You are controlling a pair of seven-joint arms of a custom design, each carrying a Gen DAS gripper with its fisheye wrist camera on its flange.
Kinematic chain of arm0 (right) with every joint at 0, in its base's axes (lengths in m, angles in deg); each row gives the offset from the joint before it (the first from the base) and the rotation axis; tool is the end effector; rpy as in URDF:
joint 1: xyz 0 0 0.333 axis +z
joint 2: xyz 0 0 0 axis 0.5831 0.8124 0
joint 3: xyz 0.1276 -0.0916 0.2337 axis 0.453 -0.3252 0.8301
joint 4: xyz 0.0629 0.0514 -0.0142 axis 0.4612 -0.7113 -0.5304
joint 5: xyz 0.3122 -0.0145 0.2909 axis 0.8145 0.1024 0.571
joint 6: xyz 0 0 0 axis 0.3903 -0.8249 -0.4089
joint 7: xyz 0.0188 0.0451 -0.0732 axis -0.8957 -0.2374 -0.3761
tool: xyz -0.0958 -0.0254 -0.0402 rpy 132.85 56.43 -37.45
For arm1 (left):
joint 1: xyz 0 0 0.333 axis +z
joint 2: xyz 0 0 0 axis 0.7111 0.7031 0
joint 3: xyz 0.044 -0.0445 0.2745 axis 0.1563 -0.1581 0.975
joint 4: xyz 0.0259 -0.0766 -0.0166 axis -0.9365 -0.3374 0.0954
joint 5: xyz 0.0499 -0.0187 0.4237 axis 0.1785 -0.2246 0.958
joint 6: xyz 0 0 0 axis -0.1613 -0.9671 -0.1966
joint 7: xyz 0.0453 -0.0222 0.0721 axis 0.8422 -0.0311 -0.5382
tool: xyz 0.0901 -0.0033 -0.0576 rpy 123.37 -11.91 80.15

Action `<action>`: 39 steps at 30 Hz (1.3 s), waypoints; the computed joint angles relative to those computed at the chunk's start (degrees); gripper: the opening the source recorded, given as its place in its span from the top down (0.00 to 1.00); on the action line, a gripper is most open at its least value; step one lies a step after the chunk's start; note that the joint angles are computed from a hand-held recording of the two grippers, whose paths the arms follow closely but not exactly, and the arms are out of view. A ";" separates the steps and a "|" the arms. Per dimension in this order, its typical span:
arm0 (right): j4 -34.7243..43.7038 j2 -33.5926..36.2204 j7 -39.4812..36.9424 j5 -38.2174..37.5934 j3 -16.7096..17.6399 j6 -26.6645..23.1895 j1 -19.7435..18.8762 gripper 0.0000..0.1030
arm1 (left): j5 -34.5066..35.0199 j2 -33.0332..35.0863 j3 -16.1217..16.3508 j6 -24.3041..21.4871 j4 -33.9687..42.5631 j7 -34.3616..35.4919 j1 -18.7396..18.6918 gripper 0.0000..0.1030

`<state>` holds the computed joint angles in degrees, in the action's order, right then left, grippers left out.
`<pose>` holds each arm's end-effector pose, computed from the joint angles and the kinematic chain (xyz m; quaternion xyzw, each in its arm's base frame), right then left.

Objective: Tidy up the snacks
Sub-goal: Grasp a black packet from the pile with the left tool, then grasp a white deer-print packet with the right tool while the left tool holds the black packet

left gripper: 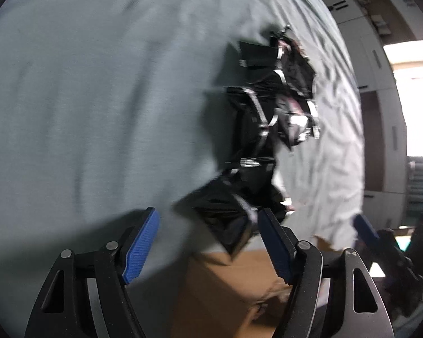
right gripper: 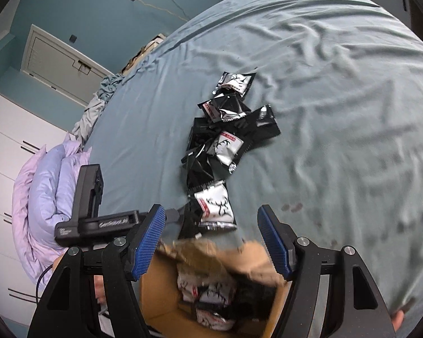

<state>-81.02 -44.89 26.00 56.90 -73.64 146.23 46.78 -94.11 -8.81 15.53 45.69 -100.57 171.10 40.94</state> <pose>0.5701 0.1098 0.5378 -0.6309 0.6623 0.0931 0.3932 0.6001 -0.1833 0.4636 0.7166 -0.6463 0.1845 0.1862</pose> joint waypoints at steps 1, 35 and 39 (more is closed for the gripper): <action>1.44 1.38 -0.24 -0.26 0.02 -0.56 0.10 0.35 | -1.31 0.60 -0.03 -0.59 0.54 0.36 0.11 0.30; 33.13 29.04 -1.74 -15.81 6.15 -17.20 -0.65 0.71 | 14.34 5.68 0.14 6.05 8.44 -6.21 1.63 0.58; 30.76 27.18 -1.92 -16.27 5.93 -13.96 -0.12 0.75 | 17.70 3.40 0.25 8.07 6.50 -6.34 1.45 0.27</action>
